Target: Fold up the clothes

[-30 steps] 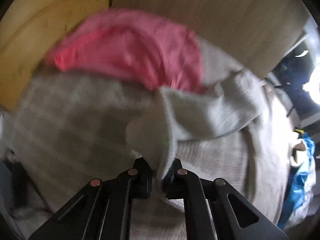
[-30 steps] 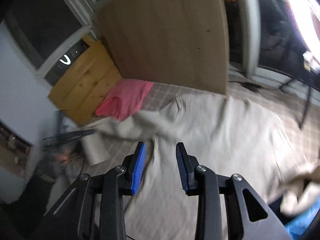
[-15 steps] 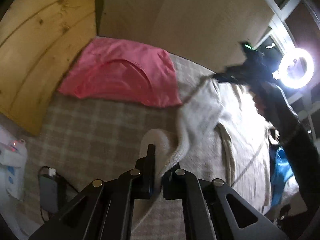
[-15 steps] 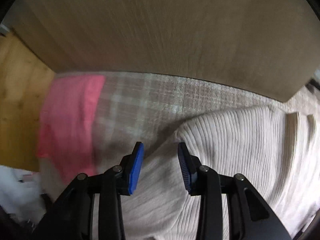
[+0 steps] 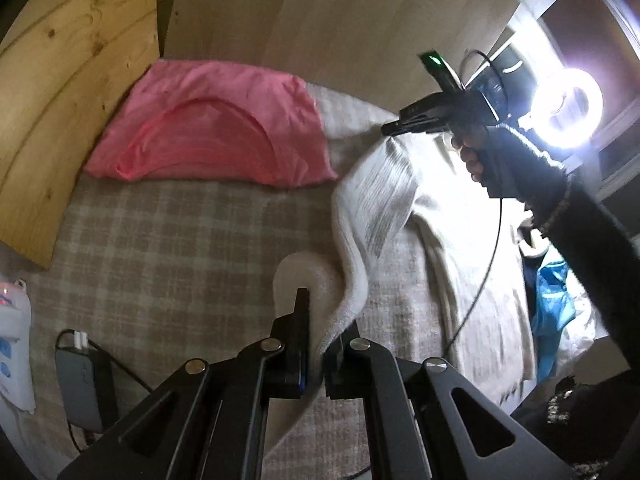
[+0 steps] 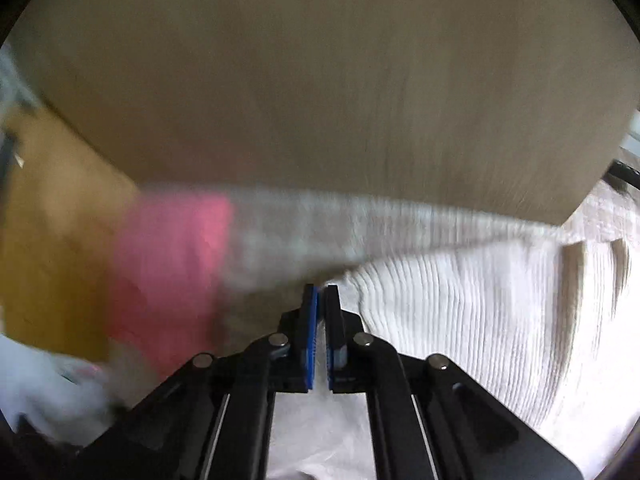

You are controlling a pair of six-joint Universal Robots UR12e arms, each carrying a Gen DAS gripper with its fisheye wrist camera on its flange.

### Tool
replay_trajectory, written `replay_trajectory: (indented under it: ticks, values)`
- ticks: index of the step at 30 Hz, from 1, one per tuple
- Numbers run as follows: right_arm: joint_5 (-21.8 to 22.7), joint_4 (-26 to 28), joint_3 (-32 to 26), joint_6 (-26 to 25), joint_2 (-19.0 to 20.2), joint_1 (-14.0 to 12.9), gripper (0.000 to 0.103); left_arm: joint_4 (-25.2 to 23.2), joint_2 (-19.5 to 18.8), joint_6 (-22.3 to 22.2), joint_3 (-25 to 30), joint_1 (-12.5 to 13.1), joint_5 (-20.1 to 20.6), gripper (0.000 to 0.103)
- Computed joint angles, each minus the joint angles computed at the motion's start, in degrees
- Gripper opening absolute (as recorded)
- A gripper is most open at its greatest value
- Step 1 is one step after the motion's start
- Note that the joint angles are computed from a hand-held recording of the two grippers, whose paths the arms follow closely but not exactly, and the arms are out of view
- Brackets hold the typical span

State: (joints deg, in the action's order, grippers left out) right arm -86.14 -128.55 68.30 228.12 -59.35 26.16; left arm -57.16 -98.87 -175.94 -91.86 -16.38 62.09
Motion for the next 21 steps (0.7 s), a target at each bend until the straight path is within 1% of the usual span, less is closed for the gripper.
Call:
replay_trajectory:
  ticks: [1,2,3,4,5,7,8,11,13,15,17,18,19,21]
  values:
    - [-0.17,-3.63,1.41,1.28,-0.89,-0.19,0.003,0.85,0.32,-0.1,-0.06,0.56,-0.49,0.004]
    - [-0.7,-6.13,2.18,2.17,-1.26,-0.28,0.0,1.57,0.44,-0.31,-0.01,1.05,-0.58,0.004]
    - [-1.14,-7.69,2.52,3.05,-1.24,-0.3,0.0,2.24,0.37,-0.76,0.16,1.52,-0.3,0.004]
    - [-0.85,-8.18,2.41,3.83,-0.84,-0.3,0.0,2.5,0.02,-1.32,0.54,1.99,0.16,0.004]
    - [-0.36,-7.4,1.8,3.31,-0.2,-0.25,0.0,2.42,-0.57,-2.18,1.02,2.4,0.81,0.004]
    - [-2.18,-3.12,-0.61,-0.23,1.34,0.69,0.0,1.35,-2.29,-3.74,2.21,2.67,3.73,0.004]
    - [-1.8,-1.73,-1.37,-1.95,1.77,1.04,0.001,0.44,-2.99,-3.91,2.69,2.54,4.95,0.004]
    - [4.4,-5.16,1.21,-2.76,-0.12,0.78,0.002,-2.47,-4.63,-3.56,3.77,1.82,7.71,0.004]
    - [4.87,-8.38,4.46,-3.27,-3.21,0.79,0.005,-3.93,-4.69,-2.63,4.02,1.41,8.56,0.006]
    - [4.21,-11.56,8.75,-4.31,-7.56,0.66,0.011,-4.52,-4.25,-2.41,3.98,1.2,9.7,0.009]
    - [1.09,-13.61,14.54,-5.57,-13.86,0.43,0.018,-4.3,-3.5,-2.44,3.62,1.13,11.0,0.011]
    - [-0.11,-14.32,17.02,-5.99,-16.4,-0.01,0.02,-3.78,-3.01,-2.81,3.27,1.26,11.75,0.011]
    - [-1.24,-14.94,19.38,-6.44,-18.87,-0.51,0.024,-3.4,-2.59,-3.23,2.99,1.41,12.49,0.011]
    - [-5.5,-13.48,23.83,-7.36,-23.81,-1.77,0.027,-2.78,-1.51,-4.78,2.35,1.79,14.26,0.011]
